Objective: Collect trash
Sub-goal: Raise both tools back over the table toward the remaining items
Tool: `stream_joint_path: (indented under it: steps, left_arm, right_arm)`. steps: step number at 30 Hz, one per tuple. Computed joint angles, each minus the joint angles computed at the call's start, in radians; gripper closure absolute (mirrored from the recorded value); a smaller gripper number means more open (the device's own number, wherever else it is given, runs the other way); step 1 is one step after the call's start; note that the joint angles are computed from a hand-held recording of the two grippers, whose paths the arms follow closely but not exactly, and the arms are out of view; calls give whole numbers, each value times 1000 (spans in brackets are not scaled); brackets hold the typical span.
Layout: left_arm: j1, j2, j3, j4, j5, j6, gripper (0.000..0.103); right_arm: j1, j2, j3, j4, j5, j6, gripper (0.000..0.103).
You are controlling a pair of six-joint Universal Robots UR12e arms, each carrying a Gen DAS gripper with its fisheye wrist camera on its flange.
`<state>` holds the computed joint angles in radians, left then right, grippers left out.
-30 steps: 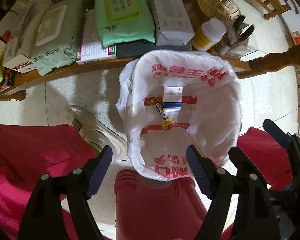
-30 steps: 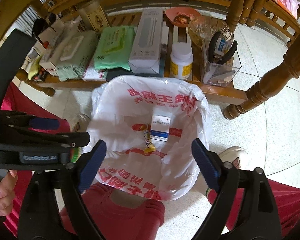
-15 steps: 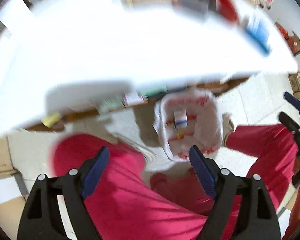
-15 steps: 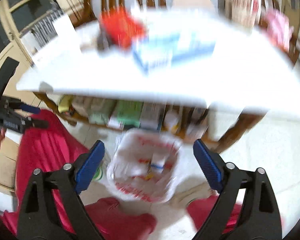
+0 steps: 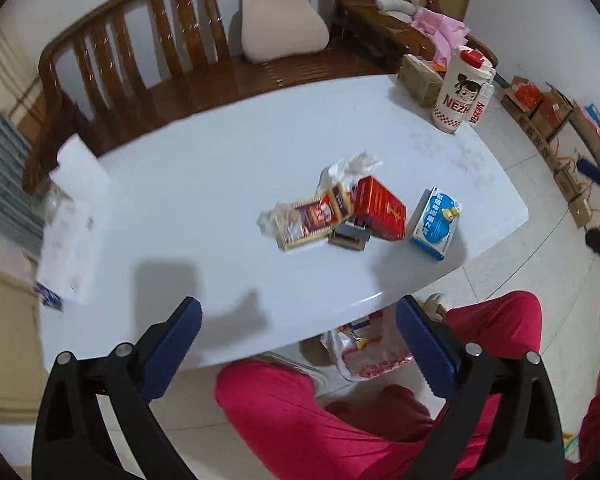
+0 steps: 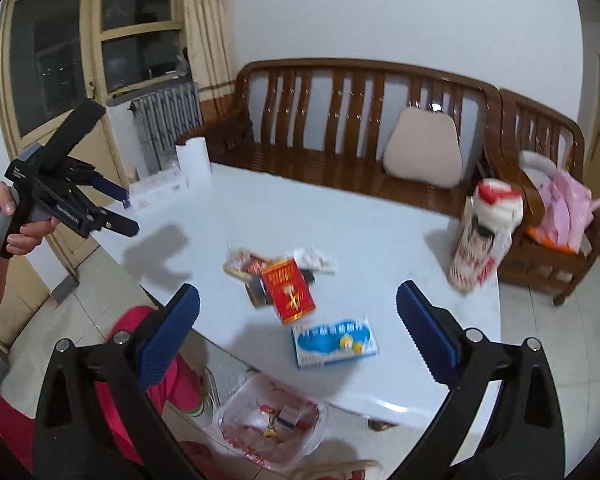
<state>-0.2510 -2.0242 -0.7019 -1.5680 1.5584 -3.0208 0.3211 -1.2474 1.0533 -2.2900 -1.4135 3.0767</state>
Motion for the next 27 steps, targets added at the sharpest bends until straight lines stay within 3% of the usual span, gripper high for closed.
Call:
stream_joint_path:
  steps: [17,27]
  left_arm:
    - [2,-215,329,-223,21,57,8]
    - [27,-315,431,-315,-10,65,8]
  right_arm:
    - [-7,123,-202,165,57,-126,7]
    - [-15,196,-283,286,98,-134,7]
